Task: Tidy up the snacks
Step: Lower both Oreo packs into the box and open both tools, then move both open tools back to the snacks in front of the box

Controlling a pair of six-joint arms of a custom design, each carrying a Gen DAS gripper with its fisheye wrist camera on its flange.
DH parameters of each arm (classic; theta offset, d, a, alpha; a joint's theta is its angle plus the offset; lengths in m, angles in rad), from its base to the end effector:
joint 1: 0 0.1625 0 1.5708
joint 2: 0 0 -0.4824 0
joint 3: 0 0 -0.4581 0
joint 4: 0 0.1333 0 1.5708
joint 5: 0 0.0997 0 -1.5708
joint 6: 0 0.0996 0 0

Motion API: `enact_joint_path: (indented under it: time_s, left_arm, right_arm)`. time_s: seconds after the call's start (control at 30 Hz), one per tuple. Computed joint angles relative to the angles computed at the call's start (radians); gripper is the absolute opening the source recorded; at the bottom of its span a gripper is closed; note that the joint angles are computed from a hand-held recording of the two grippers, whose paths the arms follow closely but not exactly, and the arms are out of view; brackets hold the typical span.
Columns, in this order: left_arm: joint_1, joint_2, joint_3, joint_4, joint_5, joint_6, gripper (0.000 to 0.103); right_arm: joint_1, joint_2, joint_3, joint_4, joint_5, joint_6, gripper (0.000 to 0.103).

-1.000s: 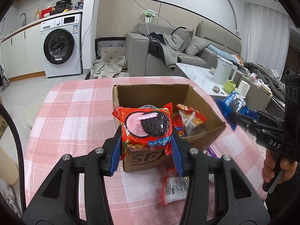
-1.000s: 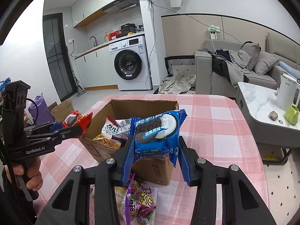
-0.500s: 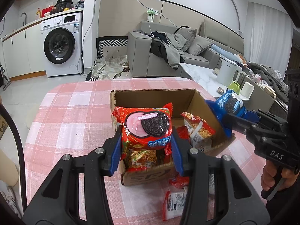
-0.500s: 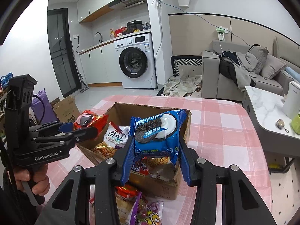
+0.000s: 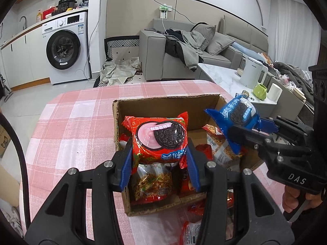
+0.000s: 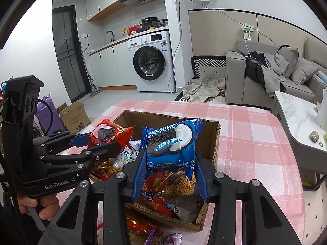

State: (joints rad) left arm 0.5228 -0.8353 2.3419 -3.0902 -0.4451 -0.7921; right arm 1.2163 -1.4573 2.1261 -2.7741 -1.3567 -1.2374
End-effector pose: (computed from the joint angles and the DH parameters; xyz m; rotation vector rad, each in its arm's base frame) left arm -0.2813 -0.4197 0.0214 0.2749 2.2070 -1.1250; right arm -0.0459 -0.5689 0.3248 1.2751 -2.5048 0.7539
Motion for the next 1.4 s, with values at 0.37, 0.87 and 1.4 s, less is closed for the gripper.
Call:
enact_joint_path:
  time_s: [0.37, 0.87, 1.4]
  left_arm:
    - [0.053, 0.034, -0.045, -0.038, -0.001, 0.096, 0.043]
    - [0.103, 0.045, -0.07, -0.071, -0.012, 0.155, 0.044]
    - [-0.027, -0.007, 0.042, 0.005, 0.0, -0.027, 0.102]
  right_arm:
    - [0.014, 0.042, -0.022, -0.044, -0.034, 0.016, 0.044]
    - [0.032, 0.062, -0.028, -0.091, -0.062, 0.029, 0.052]
    - [-0.053, -0.08, 0.04, -0.038, 0.045, -0.002, 0.102]
